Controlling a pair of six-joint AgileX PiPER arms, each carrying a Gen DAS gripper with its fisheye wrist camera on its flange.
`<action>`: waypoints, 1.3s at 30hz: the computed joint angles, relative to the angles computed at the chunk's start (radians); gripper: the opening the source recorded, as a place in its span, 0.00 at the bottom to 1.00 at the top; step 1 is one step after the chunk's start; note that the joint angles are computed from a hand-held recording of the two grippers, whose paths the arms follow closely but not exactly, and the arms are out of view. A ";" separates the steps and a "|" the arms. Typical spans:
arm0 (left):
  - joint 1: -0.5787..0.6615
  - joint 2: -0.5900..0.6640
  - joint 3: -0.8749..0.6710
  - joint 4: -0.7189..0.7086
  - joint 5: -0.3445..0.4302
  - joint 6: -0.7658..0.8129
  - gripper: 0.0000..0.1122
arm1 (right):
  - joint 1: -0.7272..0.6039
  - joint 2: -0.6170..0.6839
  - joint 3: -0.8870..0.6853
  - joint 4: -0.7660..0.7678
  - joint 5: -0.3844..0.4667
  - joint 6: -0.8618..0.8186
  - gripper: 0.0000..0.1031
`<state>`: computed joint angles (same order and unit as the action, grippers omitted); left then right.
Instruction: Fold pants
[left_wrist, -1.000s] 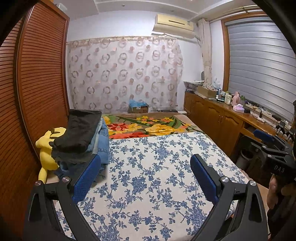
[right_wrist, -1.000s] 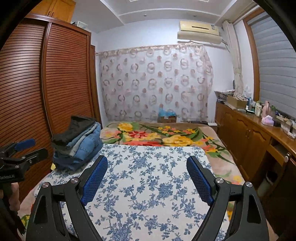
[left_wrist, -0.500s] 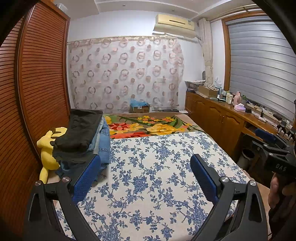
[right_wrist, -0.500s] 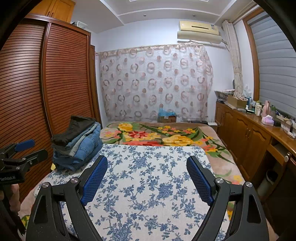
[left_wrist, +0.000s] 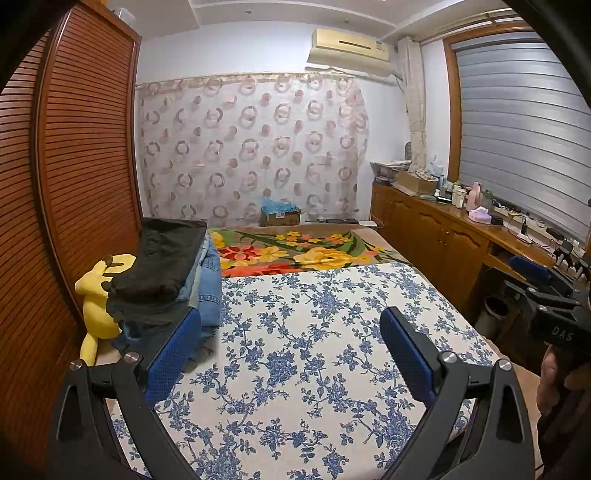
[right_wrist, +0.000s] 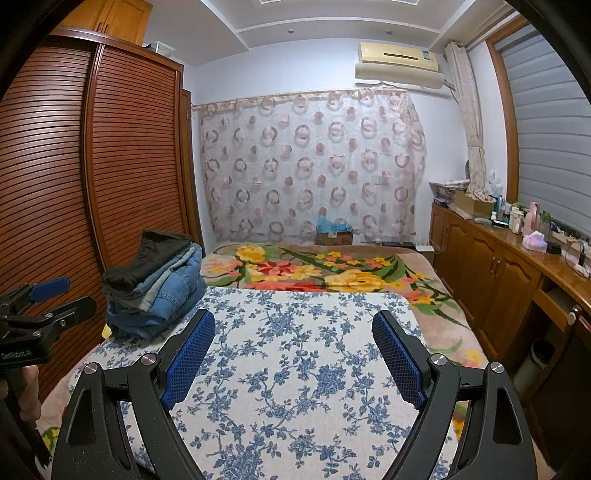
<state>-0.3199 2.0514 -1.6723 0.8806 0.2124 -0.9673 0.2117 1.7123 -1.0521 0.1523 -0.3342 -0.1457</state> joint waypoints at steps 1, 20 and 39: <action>0.000 0.000 0.001 0.000 -0.001 0.000 0.87 | -0.001 0.001 -0.002 -0.003 0.001 0.002 0.86; -0.002 0.000 0.002 0.013 0.000 -0.013 0.87 | -0.003 0.000 0.001 -0.023 -0.001 0.018 0.86; -0.003 -0.001 0.004 0.024 -0.001 -0.024 0.87 | -0.005 0.002 0.002 -0.032 -0.003 0.025 0.86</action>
